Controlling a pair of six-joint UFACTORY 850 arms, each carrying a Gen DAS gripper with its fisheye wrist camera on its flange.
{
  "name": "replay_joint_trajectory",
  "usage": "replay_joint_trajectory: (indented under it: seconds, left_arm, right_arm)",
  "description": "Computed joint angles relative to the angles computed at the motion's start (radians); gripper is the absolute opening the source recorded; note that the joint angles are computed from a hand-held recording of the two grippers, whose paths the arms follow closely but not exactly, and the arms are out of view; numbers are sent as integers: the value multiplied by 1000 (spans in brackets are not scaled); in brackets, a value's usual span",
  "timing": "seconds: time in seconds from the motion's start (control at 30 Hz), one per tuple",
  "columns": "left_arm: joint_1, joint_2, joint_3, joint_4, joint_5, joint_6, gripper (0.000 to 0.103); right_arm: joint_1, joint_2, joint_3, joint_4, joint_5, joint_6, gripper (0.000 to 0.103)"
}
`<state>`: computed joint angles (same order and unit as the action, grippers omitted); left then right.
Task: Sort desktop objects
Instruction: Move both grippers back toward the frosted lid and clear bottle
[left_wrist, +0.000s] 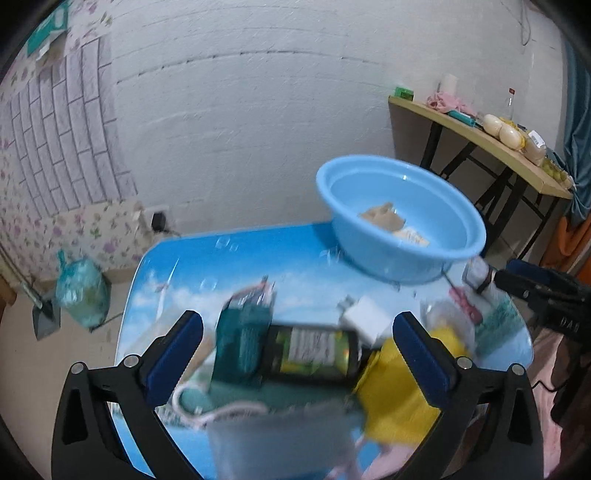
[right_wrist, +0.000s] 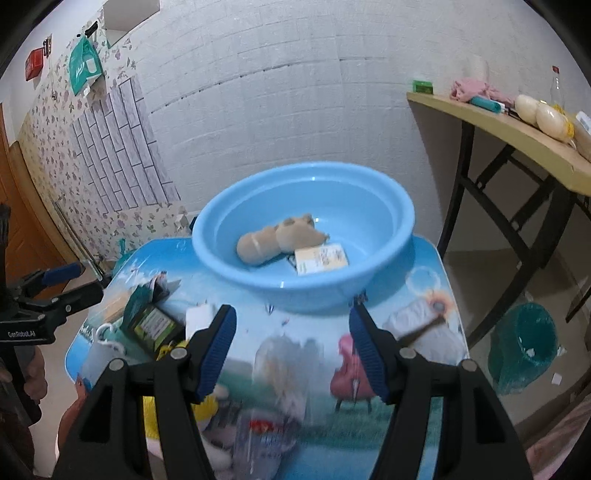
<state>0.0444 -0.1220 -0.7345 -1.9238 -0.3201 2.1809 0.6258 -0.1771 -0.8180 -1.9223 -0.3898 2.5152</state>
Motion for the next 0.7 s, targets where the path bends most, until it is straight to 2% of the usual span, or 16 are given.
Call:
replay_joint_trajectory:
  seconds: [0.37,0.47,0.7]
  left_arm:
    - [68,54,135,-3,-17,93,103]
    - [82,58,159,-52,-16,161,103]
    - [133,48,181,-45,-22,182,103]
  right_arm:
    - [83,26,66,189,-16,-101,63]
    - [94,27,79,229,-10,-127,63]
    - [115,16,91,289,-5,-170,63]
